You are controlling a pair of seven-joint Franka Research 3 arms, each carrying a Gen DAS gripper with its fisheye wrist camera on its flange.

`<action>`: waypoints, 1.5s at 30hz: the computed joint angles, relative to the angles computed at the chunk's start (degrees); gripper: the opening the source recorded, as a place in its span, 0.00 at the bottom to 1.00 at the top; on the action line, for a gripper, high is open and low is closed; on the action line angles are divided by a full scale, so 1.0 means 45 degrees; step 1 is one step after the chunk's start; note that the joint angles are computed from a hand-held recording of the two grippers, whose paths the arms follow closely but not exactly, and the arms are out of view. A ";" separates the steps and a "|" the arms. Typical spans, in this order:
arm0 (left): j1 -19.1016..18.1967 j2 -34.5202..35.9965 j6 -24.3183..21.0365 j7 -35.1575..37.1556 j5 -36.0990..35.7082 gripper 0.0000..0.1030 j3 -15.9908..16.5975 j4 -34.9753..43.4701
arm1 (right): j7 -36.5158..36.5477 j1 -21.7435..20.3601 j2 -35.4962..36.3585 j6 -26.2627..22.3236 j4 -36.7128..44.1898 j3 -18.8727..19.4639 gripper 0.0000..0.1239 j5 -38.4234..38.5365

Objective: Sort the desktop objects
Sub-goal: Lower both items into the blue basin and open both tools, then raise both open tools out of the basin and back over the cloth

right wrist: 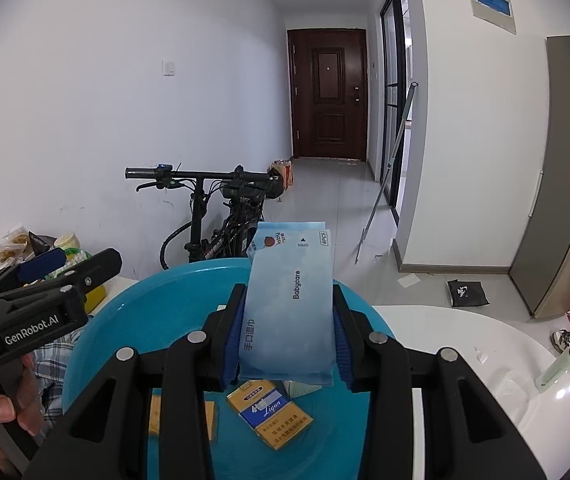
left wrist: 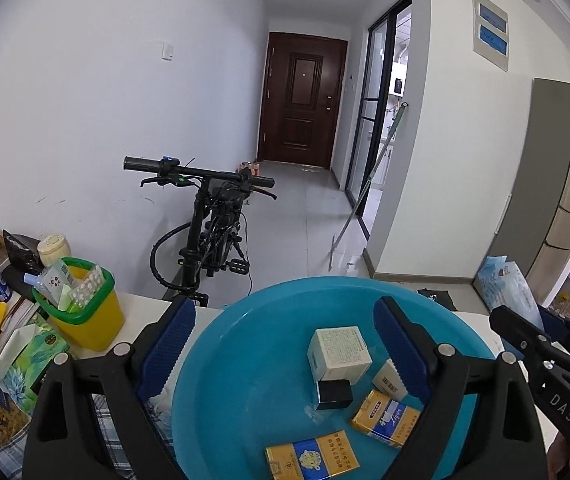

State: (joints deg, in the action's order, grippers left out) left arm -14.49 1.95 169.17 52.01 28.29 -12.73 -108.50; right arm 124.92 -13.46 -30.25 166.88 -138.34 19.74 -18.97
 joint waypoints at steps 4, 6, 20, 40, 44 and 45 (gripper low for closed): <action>-0.0021 -0.0010 -0.0088 -0.0225 0.0300 0.90 0.0030 0.0039 | -0.0288 0.0357 0.0196 -0.0327 0.0134 -0.0293 0.48 0.0182; -0.0028 -0.0008 -0.0155 -0.0474 0.0597 0.90 0.0052 0.0071 | 0.0279 -0.0203 0.0050 -0.0130 0.0068 0.0119 0.62 -0.0208; 0.0003 -0.0113 -0.0231 -0.0921 0.1065 0.90 0.0032 0.0050 | 0.0506 -0.0389 -0.0227 -0.0173 -0.0054 0.0052 0.62 -0.0398; 0.1346 -0.1729 0.0773 -1.0629 1.1157 1.00 -0.0462 0.0007 | 0.1618 -0.3721 -0.2486 0.2340 -0.1018 0.2202 0.83 -0.0112; 0.1365 -0.2011 0.0504 -1.0943 1.1209 1.00 -0.0464 -0.0153 | 0.1243 -0.4294 -0.3182 0.2601 -0.1136 0.2641 0.83 0.0337; 0.1343 -0.2067 0.0709 -1.0361 1.0712 1.00 -0.0395 -0.0231 | 0.1112 -0.4383 -0.3322 0.2540 -0.1122 0.2726 0.83 0.0452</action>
